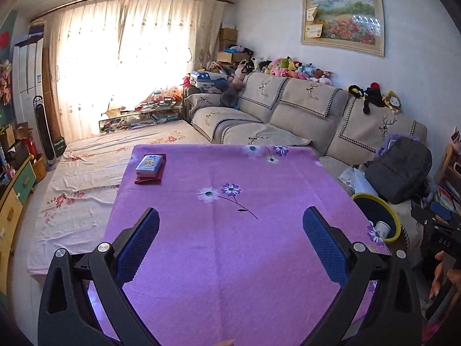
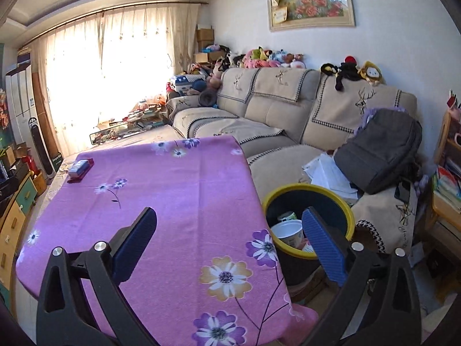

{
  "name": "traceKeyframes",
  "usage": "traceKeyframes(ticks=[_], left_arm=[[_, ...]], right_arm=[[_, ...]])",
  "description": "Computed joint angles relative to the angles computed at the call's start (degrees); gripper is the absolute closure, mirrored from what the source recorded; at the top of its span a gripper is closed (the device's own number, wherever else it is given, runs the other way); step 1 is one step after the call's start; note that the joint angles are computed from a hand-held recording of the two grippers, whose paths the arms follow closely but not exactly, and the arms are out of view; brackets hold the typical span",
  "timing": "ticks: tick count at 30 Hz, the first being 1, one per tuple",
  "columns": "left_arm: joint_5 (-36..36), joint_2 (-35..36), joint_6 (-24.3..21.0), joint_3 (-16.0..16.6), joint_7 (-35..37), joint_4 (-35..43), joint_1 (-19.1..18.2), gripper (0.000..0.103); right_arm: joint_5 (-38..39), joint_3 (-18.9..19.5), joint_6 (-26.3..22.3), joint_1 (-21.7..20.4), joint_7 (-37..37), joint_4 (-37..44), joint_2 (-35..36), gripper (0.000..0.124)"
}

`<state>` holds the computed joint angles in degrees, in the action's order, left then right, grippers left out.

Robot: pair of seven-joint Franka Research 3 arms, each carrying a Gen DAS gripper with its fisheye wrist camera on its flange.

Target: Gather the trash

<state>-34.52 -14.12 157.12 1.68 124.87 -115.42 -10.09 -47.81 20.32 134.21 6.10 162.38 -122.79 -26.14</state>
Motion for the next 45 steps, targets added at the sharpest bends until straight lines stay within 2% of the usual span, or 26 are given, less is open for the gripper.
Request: traceKeyframes(ticks=[3,9,22,45], left_arm=[[-1.89,-2.77,-0.12,1.53,2.75,-2.33,-0.53,0.005],[-2.47,-6.1,-1.02,3.27,3.87,-5.51,-1.83,0.005],[2.36,-7.5,-0.3,2.88,-0.16,-6.91,-3.91,0.005],[3.17,-6.72,-0.22,3.21,-1.17,-6.54,-4.28,0.005]], right_arm=[[-0.09,1.1,-2.69,0.43,-0.02,0.69,-0.07,0.028],[0.57,1.14,-3.58,1.83,0.22,0.14,-0.54,0.028],[0.99,1.11,-2.09,1.35,0.81,-1.79,-2.12,0.028],[0.49,1.47,-1.66,0.84,1.08,-1.54,-1.71,0.028]])
